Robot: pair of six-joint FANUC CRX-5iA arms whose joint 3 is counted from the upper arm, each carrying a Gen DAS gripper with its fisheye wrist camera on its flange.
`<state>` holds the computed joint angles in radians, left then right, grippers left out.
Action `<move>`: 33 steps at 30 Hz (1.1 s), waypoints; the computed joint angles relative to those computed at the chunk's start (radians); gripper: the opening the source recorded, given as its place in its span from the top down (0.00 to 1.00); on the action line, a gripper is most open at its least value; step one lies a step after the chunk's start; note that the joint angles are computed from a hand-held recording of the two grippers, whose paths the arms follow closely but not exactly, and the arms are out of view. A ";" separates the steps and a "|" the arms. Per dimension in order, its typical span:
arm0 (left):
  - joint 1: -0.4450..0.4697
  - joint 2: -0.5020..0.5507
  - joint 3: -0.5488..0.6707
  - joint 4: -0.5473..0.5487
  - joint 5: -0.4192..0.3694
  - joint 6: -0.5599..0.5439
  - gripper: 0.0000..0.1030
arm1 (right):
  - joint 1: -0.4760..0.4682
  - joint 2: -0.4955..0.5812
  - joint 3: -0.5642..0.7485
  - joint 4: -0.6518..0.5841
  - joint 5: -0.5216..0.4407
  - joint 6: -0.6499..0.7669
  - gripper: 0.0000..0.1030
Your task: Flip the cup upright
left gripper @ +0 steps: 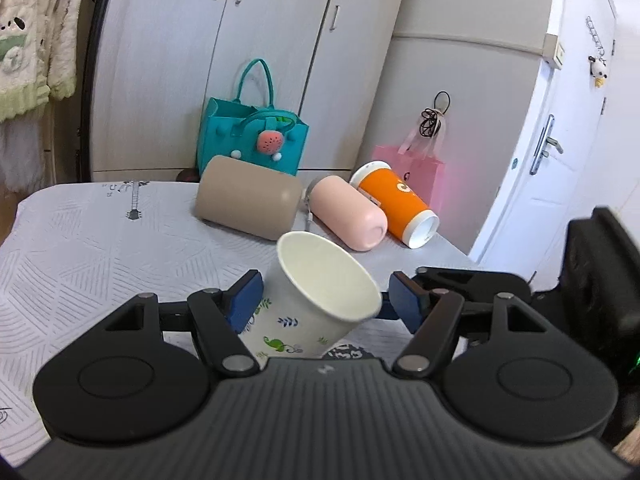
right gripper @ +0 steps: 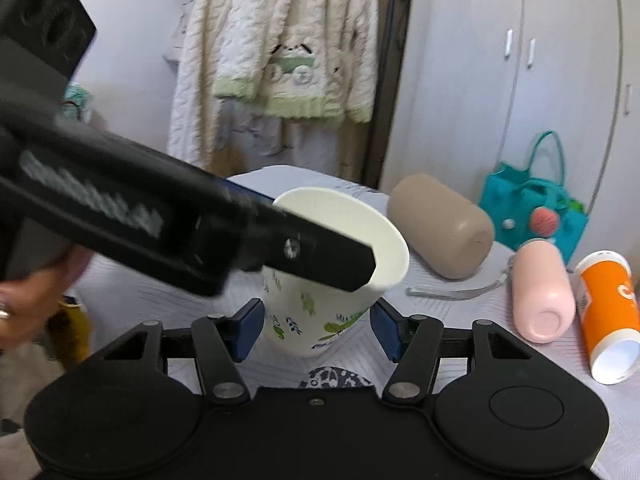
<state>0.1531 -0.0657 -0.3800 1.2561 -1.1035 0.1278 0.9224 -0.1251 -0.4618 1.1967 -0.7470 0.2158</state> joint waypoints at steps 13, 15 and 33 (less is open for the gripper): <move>-0.004 0.017 0.009 -0.015 0.020 0.036 0.34 | -0.017 0.001 -0.013 0.046 0.022 -0.003 0.38; -0.006 0.017 0.002 -0.007 0.028 0.018 0.33 | -0.020 0.001 -0.012 0.040 0.031 -0.001 0.38; -0.010 0.032 -0.006 -0.013 0.052 -0.073 0.31 | -0.041 0.001 -0.011 0.023 0.079 0.071 0.38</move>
